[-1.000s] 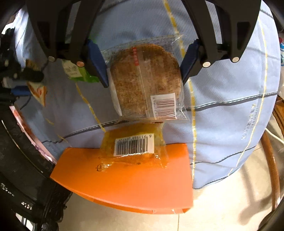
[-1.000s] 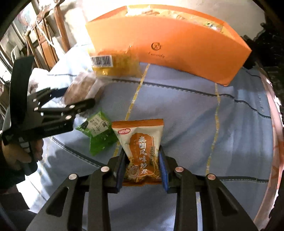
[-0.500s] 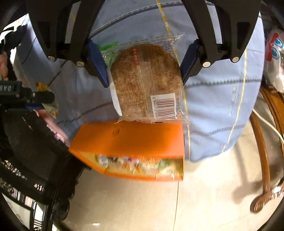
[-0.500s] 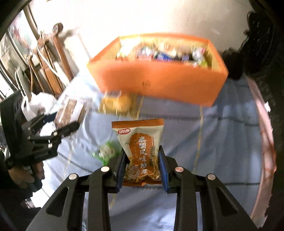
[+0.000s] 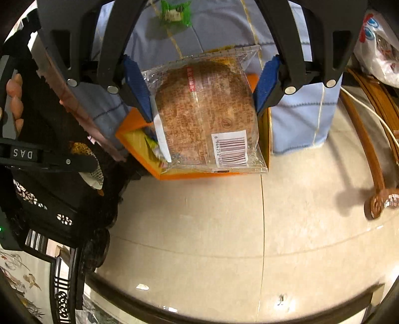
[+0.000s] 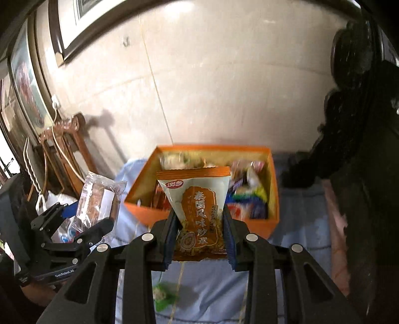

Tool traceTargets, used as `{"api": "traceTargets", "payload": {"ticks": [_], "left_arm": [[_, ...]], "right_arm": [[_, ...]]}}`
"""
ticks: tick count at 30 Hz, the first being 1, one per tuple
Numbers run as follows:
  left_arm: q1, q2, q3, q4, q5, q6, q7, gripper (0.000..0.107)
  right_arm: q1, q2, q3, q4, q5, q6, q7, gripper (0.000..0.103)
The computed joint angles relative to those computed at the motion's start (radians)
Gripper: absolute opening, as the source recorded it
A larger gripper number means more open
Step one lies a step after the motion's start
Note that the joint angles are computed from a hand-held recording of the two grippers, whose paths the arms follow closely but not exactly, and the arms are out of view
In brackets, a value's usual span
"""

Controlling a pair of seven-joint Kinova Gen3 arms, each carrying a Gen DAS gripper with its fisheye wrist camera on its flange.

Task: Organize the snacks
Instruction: 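Drop the biscuit packet into the orange box while the right tool drops the orange snack bag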

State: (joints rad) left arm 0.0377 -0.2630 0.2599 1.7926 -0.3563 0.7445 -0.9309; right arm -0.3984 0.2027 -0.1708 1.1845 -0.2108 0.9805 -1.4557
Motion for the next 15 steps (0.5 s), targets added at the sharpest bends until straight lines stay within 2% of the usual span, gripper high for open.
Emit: {"api": "traceTargets", "payload": {"ticks": [5,15], "left_arm": [[0.006,0.046,0.005,-0.065,-0.02,0.029,-0.003,0.074],[0.037,0.092,-0.039,-0.087,-0.035,0.026,-0.003,0.074]], "right_arm": [[-0.007,0.027,0.004,-0.046,0.018,0.009,-0.007,0.033],[-0.013,0.052,0.009,-0.073,0.035,0.01,-0.023,0.033]]}}
